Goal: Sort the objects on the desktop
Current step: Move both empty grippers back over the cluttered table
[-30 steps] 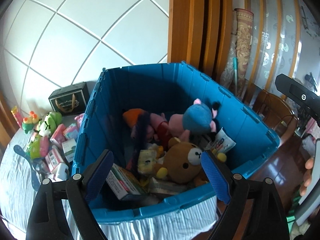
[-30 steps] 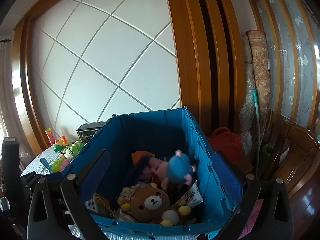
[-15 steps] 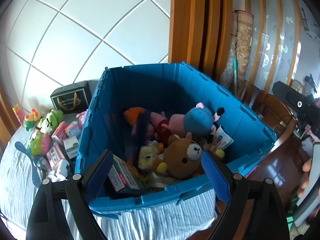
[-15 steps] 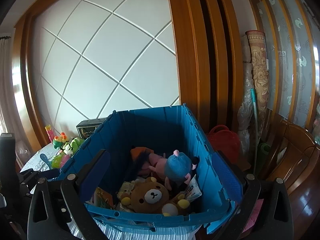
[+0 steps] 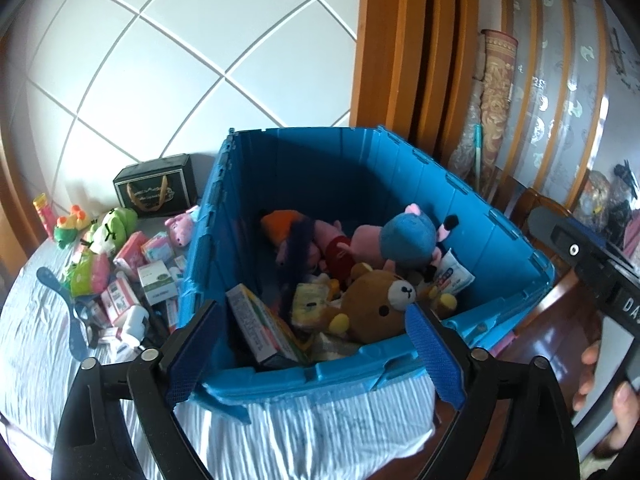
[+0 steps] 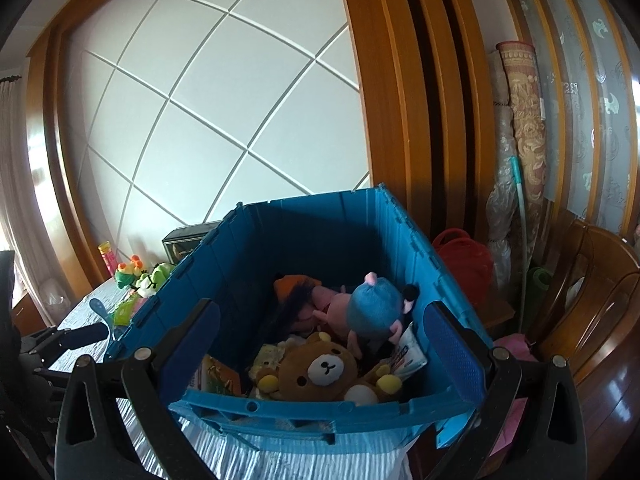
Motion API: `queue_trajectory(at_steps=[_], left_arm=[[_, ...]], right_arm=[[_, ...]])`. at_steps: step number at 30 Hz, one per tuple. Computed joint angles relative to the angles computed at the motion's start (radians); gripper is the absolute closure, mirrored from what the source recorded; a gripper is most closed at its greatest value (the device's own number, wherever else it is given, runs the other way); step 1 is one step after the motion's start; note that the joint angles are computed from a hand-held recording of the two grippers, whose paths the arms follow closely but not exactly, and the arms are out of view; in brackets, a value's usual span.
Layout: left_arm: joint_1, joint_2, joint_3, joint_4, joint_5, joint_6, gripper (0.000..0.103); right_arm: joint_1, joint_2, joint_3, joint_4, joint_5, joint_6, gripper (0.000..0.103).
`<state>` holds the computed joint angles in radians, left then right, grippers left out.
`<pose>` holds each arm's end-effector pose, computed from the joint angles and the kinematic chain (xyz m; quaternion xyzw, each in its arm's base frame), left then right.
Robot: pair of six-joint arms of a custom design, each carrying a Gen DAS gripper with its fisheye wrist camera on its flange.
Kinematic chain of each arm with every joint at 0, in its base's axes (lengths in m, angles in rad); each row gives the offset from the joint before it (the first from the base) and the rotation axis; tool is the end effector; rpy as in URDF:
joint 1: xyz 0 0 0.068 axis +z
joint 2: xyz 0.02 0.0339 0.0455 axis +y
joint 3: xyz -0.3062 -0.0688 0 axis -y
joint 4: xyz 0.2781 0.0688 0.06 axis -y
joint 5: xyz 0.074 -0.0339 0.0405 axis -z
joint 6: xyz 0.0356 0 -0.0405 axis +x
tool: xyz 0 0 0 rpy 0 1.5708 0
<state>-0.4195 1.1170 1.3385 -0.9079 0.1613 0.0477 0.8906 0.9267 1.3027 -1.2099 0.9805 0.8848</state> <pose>0.2062 -0.0982 0.4392 0.2421 0.8684 -0.1504 0.4057 0.1084 0.0870 0.4468 0.1672 0.8235 -0.0308 0.5412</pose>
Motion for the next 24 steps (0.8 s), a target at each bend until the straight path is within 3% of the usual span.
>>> queue_trajectory(at_steps=[6, 12, 16, 24], left_arm=[[0.186, -0.054, -0.041, -0.011, 0.065, 0.075, 0.006], [0.587, -0.001, -0.055, -0.026, 0.296, 0.248, 0.006], [0.832, 0.151, -0.022, -0.017, 0.391, 0.393, 0.006], [1.091, 0.575, 0.231, 0.071, 0.370, 0.573, 0.006]], right_arm=[[0.082, 0.046, -0.014, 0.072, 0.021, 0.024, 0.000], [0.125, 0.179, -0.001, 0.299, -0.031, -0.069, 0.000], [0.127, 0.348, 0.079, 0.440, -0.105, -0.151, 0.000], [0.146, 0.822, 0.448, 0.545, -0.203, -0.177, 0.000]])
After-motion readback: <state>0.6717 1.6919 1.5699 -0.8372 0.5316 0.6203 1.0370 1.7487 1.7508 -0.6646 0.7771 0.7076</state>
